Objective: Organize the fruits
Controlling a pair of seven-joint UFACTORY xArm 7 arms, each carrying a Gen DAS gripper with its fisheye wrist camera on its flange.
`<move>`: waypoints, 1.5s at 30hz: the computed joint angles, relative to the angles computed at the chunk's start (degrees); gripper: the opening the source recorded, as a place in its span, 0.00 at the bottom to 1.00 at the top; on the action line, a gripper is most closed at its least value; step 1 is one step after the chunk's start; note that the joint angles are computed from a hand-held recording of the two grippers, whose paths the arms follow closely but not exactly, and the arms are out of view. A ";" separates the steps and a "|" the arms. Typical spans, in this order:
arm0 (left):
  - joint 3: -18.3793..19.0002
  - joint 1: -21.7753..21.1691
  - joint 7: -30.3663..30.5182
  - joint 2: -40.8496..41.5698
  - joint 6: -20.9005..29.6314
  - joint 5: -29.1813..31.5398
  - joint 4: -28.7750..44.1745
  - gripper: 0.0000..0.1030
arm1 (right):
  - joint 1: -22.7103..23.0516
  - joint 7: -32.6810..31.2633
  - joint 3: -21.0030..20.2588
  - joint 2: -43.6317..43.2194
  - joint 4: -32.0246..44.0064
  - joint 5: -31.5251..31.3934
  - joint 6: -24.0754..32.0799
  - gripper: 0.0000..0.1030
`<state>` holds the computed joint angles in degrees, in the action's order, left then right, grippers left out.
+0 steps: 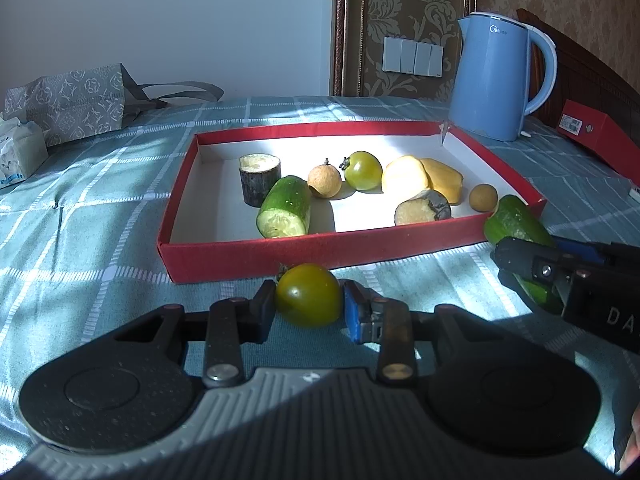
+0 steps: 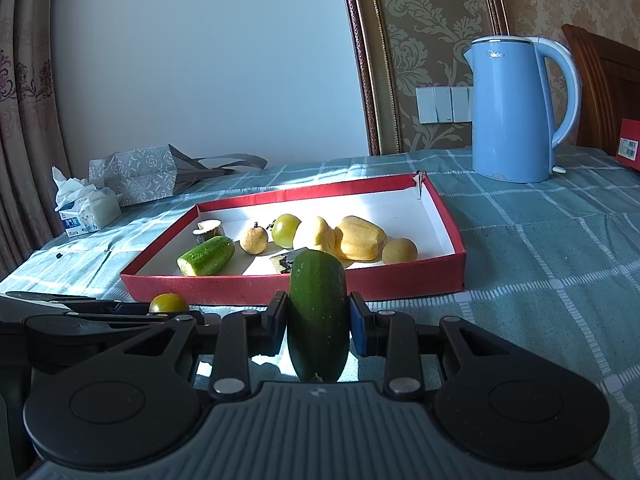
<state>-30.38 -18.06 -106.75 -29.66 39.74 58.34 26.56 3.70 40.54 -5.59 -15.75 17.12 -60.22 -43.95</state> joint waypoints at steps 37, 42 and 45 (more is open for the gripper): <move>0.27 -0.36 -0.11 0.23 0.28 0.51 0.03 0.31 | -0.60 1.90 0.10 0.57 0.91 -1.82 0.25 0.30; 0.33 -0.43 -0.03 0.27 0.36 0.52 0.07 0.31 | -0.65 1.99 0.15 0.58 0.91 -1.83 0.23 0.30; 0.32 -0.49 -0.01 0.24 0.39 0.52 0.05 0.31 | -0.67 1.84 0.19 0.55 0.84 -1.68 0.18 0.30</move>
<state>-30.06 -18.55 -106.76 -29.43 40.13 58.87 26.61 3.03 42.38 -5.40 -15.20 17.95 -61.90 -43.76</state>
